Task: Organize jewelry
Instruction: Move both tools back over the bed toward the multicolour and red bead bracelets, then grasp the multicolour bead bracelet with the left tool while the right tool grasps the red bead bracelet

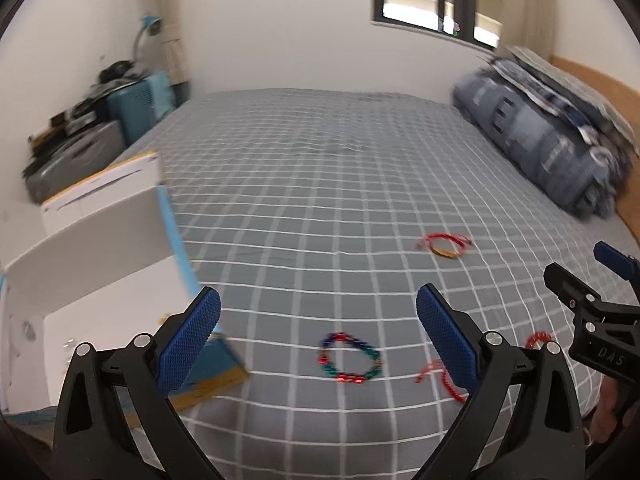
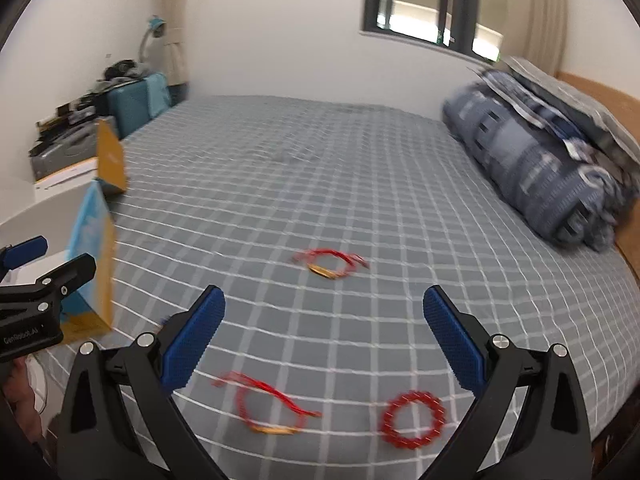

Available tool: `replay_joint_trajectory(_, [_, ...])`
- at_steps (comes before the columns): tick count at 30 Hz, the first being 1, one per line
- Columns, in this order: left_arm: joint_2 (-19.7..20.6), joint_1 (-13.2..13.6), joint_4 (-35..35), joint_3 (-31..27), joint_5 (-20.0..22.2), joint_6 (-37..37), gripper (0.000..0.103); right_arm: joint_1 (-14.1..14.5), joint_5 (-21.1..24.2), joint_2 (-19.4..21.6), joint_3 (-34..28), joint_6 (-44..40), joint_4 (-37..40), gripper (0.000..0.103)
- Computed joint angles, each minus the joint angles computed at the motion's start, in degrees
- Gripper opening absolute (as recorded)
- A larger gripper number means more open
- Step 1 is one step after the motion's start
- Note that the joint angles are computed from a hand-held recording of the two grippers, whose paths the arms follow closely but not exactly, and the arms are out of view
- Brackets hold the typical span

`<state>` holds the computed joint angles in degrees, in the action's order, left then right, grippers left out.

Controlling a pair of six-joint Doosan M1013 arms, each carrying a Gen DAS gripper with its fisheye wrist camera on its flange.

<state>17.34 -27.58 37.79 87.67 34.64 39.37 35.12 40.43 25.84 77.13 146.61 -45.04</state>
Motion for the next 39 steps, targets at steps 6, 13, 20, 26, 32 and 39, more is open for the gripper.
replay_joint_trajectory(6, [2.39, -0.84, -1.85, -0.78, -1.79, 1.67, 0.097, -1.86, 0.64, -1.1, 4.23, 1.89, 0.75, 0.095])
replay_joint_trajectory(13, [4.38, -0.25, -4.75, -0.13, -3.09, 2.82, 0.097, -3.51, 0.16, -1.33, 8.19, 4.41, 1.29, 0.095])
replay_joint_trajectory(20, [5.71, 0.52, -7.88, 0.75, -4.67, 4.14, 0.097, -4.14, -0.38, -0.56, 9.69, 3.52, 2.38, 0.095])
replay_joint_trajectory(26, [7.32, 1.38, -16.89, 0.4, -3.44, 11.63, 0.097, -4.66, 0.29, 0.71, 9.3, 0.08, 5.94, 0.093])
replay_joint_trajectory(32, [8.26, 1.8, -19.7, -0.23, -1.7, 14.2, 0.097, -4.95, 2.16, 2.35, 7.77, -5.0, 11.64, 0.085])
replay_joint_trajectory(39, [9.01, 1.5, -17.96, -0.92, 0.34, 13.13, 0.097, -4.3, 3.63, 3.09, 7.18, -4.83, 10.65, 0.079])
